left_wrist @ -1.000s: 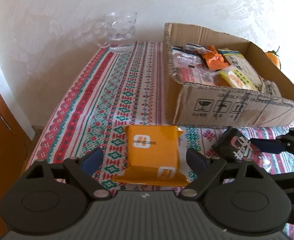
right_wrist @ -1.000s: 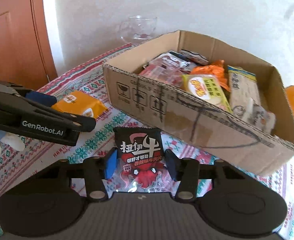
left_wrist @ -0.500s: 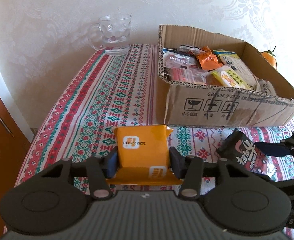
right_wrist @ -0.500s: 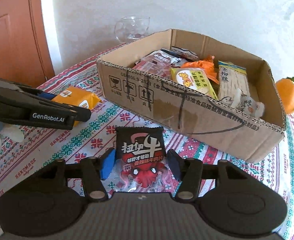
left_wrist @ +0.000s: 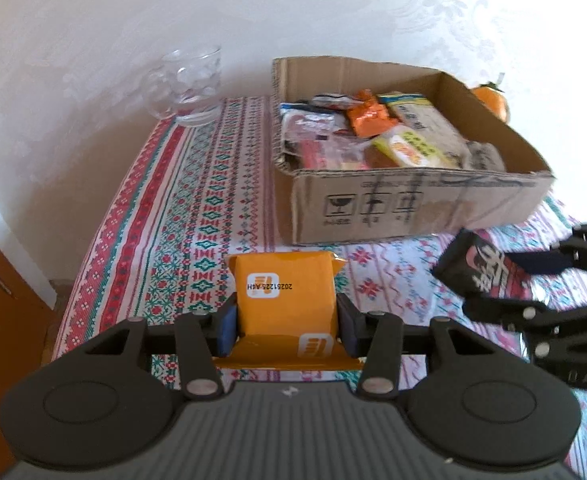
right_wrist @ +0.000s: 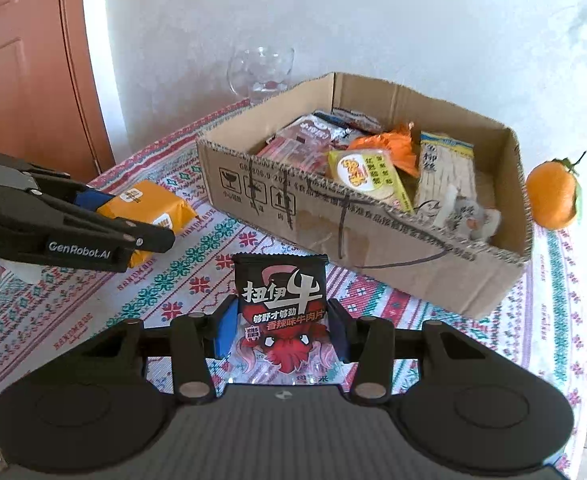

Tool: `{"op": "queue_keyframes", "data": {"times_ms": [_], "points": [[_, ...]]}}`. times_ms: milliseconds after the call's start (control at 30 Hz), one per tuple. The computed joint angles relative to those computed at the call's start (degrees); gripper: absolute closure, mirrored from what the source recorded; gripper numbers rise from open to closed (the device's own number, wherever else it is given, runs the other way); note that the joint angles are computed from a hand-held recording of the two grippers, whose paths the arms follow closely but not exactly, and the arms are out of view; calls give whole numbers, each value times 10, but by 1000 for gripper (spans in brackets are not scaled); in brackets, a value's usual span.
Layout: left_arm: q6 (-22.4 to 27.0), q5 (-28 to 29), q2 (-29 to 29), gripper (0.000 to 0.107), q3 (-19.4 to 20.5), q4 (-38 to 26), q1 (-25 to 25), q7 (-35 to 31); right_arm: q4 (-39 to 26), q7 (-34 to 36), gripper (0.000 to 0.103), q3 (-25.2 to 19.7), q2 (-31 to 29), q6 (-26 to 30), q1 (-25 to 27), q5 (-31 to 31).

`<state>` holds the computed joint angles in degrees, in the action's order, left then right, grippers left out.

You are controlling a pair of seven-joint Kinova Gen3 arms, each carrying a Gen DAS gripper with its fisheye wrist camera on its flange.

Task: Organize snacks
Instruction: 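Lift both held packs and carry them over the cardboard box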

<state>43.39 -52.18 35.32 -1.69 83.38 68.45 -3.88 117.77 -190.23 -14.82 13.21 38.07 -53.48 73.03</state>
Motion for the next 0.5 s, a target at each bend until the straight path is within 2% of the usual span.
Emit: {"op": "queue_keyframes", "data": {"times_ms": [267, 367, 500], "points": [[-11, 2, -33, 60, 23, 16, -1, -48, 3, 31, 52, -20, -43, 37, -8, -20], [-19, 4, -41, 60, 29, 18, -5, -61, -3, 37, 52, -28, -49, 71, -12, -12], [-32, 2, -48, 60, 28, 20, -4, -67, -11, 43, 51, -27, -54, 89, 2, 4]]}}
